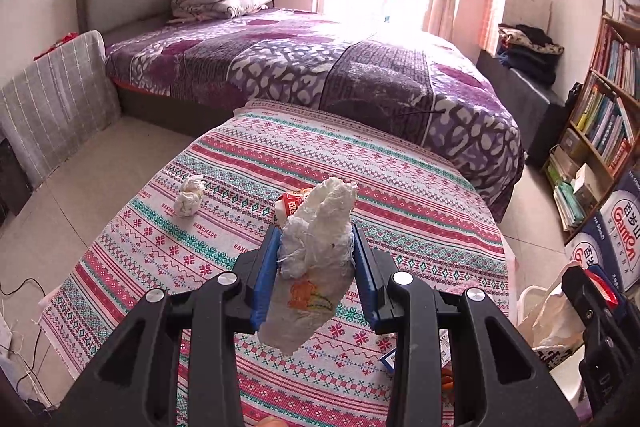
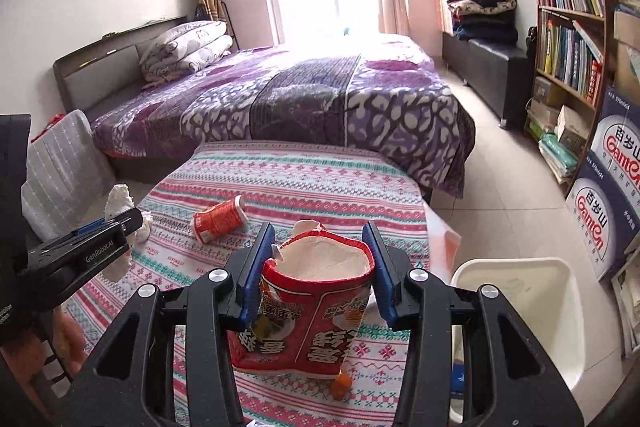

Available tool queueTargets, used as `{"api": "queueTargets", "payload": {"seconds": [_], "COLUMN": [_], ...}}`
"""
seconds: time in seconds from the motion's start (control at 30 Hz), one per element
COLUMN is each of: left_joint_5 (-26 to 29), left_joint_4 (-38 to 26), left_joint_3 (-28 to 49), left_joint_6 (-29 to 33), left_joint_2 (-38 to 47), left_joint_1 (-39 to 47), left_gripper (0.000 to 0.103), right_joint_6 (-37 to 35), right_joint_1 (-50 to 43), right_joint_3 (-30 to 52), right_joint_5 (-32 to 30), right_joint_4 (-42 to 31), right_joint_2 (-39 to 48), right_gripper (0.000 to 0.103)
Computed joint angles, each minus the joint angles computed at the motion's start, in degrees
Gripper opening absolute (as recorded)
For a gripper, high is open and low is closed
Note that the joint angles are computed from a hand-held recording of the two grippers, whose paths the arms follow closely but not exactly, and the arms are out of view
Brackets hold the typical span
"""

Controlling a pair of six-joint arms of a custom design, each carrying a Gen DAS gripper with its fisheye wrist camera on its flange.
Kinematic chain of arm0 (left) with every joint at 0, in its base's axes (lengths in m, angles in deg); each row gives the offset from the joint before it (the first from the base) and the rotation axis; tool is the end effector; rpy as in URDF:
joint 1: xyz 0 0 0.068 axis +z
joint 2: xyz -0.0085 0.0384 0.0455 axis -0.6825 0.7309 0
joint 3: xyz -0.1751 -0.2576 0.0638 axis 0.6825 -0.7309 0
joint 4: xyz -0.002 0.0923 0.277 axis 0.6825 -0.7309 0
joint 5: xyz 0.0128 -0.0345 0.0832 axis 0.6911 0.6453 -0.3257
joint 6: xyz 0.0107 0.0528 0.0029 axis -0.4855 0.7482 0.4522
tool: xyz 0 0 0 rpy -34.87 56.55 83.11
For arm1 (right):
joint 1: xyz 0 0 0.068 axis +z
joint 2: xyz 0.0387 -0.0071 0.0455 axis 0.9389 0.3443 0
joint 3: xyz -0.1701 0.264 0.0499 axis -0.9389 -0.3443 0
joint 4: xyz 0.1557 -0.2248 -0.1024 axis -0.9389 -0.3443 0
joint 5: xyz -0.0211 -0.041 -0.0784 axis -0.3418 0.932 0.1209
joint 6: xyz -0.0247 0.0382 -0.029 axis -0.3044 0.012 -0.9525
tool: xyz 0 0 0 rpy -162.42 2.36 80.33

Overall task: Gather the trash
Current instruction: 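Carry the red snack bag in the right tool to the white bin and release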

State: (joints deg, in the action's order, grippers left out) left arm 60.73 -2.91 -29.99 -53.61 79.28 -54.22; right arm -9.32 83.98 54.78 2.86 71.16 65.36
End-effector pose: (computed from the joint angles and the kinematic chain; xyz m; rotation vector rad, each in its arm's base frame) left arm 0.3433 -0.0674 0.2021 0.1030 2.2912 -0.1392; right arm 0.2605 0.0534 0.1997 0.3297 2.1399 -0.0106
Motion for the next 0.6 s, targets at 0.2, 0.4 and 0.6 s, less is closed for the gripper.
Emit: {"api": "queueTargets", "payload": {"seconds": [0.2, 0.4, 0.6], "left_joint_5": [-2.11, -3.11, -4.23], "left_joint_4": [2.13, 2.47, 2.99], "left_joint_3": [-1.51, -1.90, -2.35], "left_joint_6": [-0.01, -0.25, -0.32], "left_joint_2": [-1.07, -0.97, -0.74], "left_joint_1": [-3.05, -6.03, -9.36], "left_gripper": [0.036, 0.036, 0.036], "right_joint_6": [-2.00, -3.01, -3.95], "right_joint_1": [-0.30, -1.45, -3.67], "right_joint_3": [-0.71, -1.75, -2.72], "right_joint_5": [4.27, 6.26, 6.84], "right_joint_4": [0.06, -0.39, -1.15], "right_joint_2": [-1.86, -3.36, -5.04], "right_gripper": [0.043, 0.043, 0.043]}}
